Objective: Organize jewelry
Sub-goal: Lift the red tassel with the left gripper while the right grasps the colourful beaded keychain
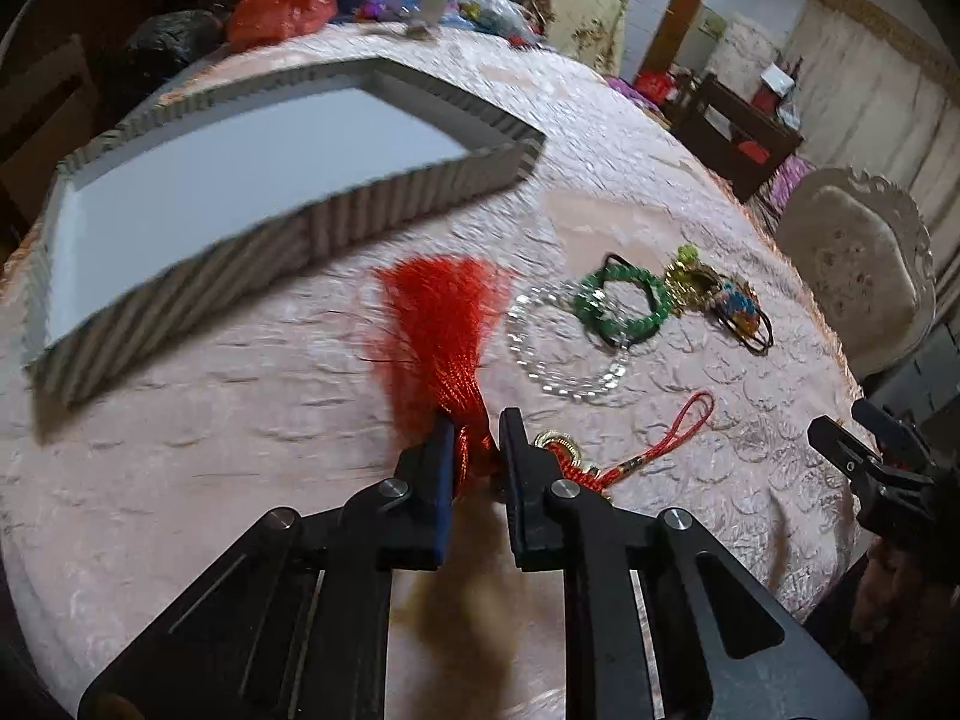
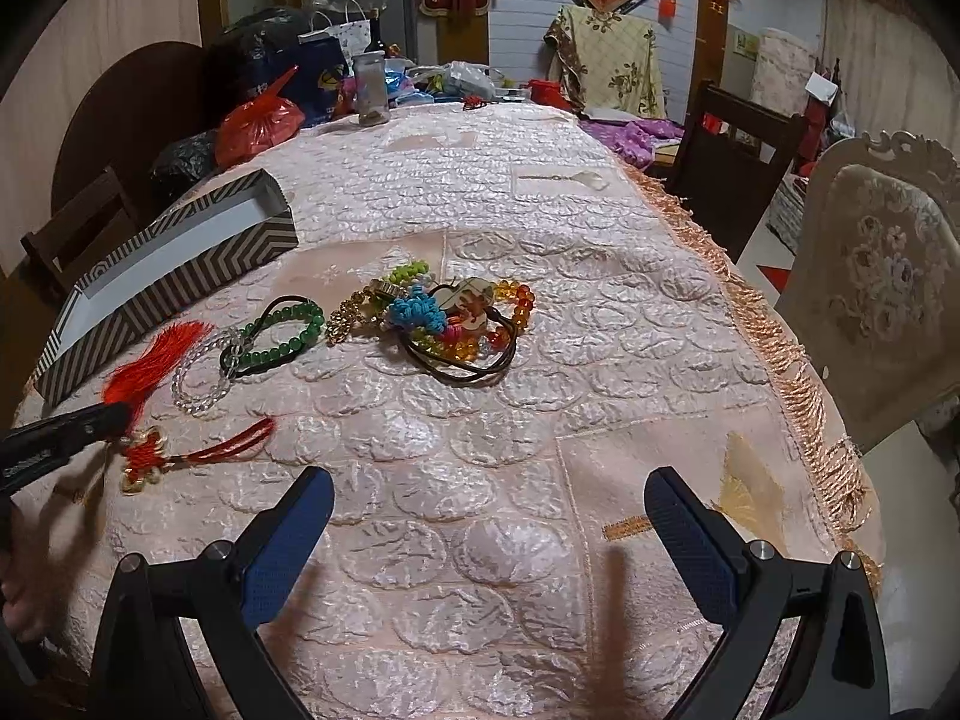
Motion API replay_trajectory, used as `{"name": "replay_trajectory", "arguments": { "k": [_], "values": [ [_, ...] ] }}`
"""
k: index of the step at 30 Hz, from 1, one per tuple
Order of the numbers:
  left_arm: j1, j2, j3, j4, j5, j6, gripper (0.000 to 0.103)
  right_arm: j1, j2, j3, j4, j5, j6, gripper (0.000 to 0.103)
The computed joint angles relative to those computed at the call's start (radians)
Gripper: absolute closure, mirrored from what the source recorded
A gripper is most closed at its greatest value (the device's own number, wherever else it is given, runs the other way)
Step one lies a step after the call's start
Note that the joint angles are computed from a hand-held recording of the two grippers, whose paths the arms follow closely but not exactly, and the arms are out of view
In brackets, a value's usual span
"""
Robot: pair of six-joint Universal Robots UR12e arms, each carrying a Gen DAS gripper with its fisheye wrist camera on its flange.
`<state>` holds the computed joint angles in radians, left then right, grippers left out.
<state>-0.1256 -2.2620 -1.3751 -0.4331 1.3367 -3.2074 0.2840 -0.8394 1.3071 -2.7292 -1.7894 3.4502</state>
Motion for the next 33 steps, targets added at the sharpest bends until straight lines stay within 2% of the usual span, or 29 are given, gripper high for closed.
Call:
{"name": "replay_trajectory", "arguments": {
  "k": [6, 8, 10, 12, 18, 21, 24, 28, 33],
  "values": [
    [-0.005, -0.006, -0.007, 0.052, 0.078, 0.017, 0.09, -0.009, -0.002, 0.005, -0.02, 0.025, 0.019, 0.0],
    [-0.003, -0.013, -0.006, 0.048, 0.072, 0.012, 0.09, -0.016, -0.001, 0.004, -0.031, 0.048, 0.025, 0.004],
    [-0.004, -0.018, -0.014, 0.082, 0.077, 0.012, 0.09, -0.025, 0.004, -0.004, -0.035, 0.082, 0.027, 0.015],
    [-0.004, -0.02, -0.017, 0.1, 0.079, 0.012, 0.09, -0.037, 0.013, -0.019, -0.036, 0.138, 0.026, 0.033],
    [-0.005, -0.025, -0.012, 0.107, 0.081, 0.014, 0.09, -0.07, 0.054, -0.075, -0.026, 0.21, 0.061, 0.061],
    [-0.004, -0.024, -0.014, 0.111, 0.073, 0.0, 0.09, -0.079, 0.067, -0.084, -0.071, 0.259, 0.05, 0.066],
    [-0.001, -0.024, -0.014, 0.111, 0.063, -0.007, 0.09, -0.078, 0.083, -0.103, -0.117, 0.308, -0.012, 0.067],
    [-0.002, -0.024, -0.013, 0.11, 0.064, -0.006, 0.09, -0.067, 0.114, -0.161, -0.081, 0.299, -0.111, 0.067],
    [-0.002, -0.024, -0.013, 0.111, 0.067, -0.005, 0.09, -0.07, 0.139, -0.2, -0.047, 0.326, -0.122, 0.067]
  ]
}}
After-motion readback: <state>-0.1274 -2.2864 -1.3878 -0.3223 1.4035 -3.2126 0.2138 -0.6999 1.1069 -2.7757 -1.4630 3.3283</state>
